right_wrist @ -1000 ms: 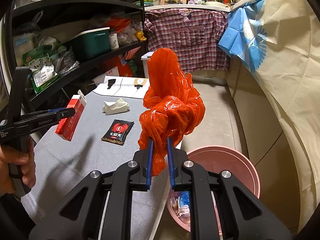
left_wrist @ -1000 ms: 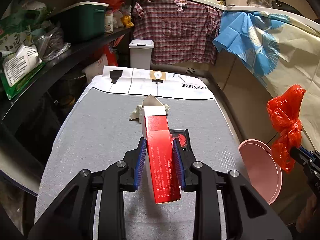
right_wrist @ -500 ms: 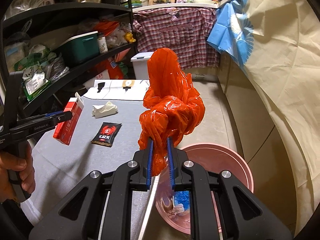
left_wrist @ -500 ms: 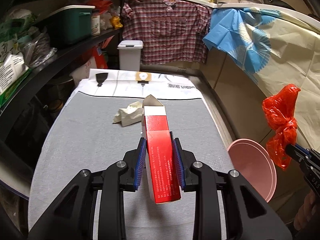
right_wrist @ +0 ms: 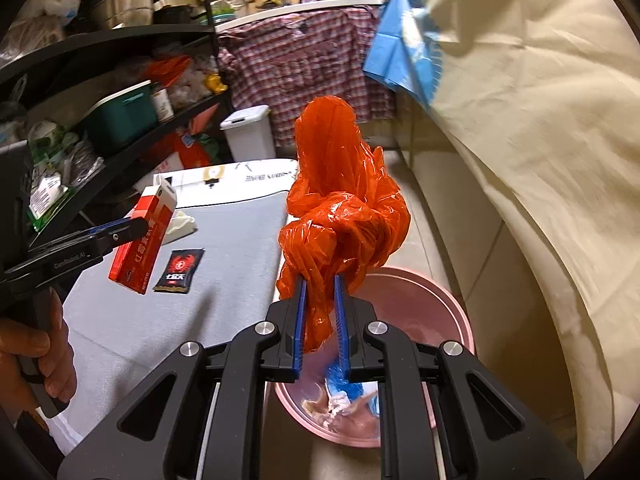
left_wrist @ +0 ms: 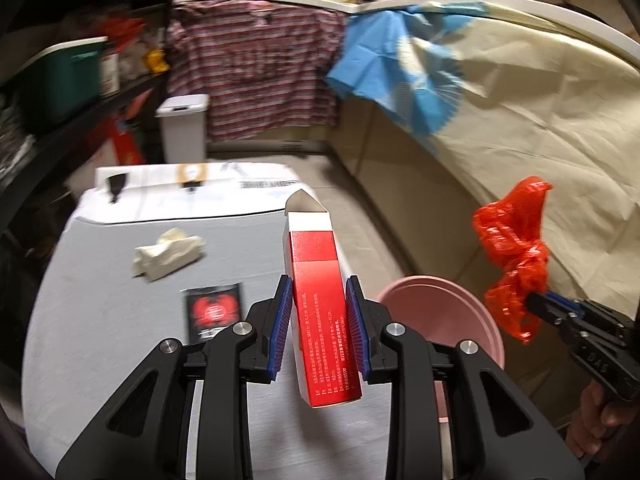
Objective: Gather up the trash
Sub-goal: 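Carry the red box and orange-red bag over the pink bucket with both grippers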
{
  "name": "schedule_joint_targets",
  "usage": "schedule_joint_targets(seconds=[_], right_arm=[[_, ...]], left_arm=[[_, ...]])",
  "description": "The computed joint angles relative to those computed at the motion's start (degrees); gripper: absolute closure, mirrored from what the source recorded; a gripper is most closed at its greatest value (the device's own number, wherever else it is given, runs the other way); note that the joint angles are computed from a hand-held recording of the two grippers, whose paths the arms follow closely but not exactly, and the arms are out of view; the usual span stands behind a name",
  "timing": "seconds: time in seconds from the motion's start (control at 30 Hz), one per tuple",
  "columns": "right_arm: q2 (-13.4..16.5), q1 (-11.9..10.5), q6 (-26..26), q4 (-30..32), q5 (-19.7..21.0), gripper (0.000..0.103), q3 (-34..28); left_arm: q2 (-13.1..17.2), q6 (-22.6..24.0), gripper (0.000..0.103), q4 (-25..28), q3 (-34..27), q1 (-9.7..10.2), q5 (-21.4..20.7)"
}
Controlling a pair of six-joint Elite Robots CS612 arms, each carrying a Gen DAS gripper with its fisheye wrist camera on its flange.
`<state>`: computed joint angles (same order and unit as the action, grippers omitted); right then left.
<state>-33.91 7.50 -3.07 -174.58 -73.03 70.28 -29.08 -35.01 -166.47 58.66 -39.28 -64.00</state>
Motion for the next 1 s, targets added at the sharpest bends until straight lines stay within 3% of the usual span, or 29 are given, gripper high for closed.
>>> schedule_joint_targets(seconds=[0.3, 0.63, 1.0], right_arm=[[-0.6, -0.5, 2.2, 0.9, -2.0, 0.089, 1.4], [-0.2, -0.6, 3.7, 4.4, -4.6, 0.089, 0.3], [0.7, -0.7, 4.3, 8.3, -5.2, 0.088, -1.7]], left_arm=[[3.8, 5.1, 0.075, 0.3, -6.9, -0.44, -6.3], [7.2, 7.5, 0.075, 3.1, -13.0, -0.52, -11.4], [10.3, 8.9, 0.075, 7.4, -19.0, -0.77, -12.9]])
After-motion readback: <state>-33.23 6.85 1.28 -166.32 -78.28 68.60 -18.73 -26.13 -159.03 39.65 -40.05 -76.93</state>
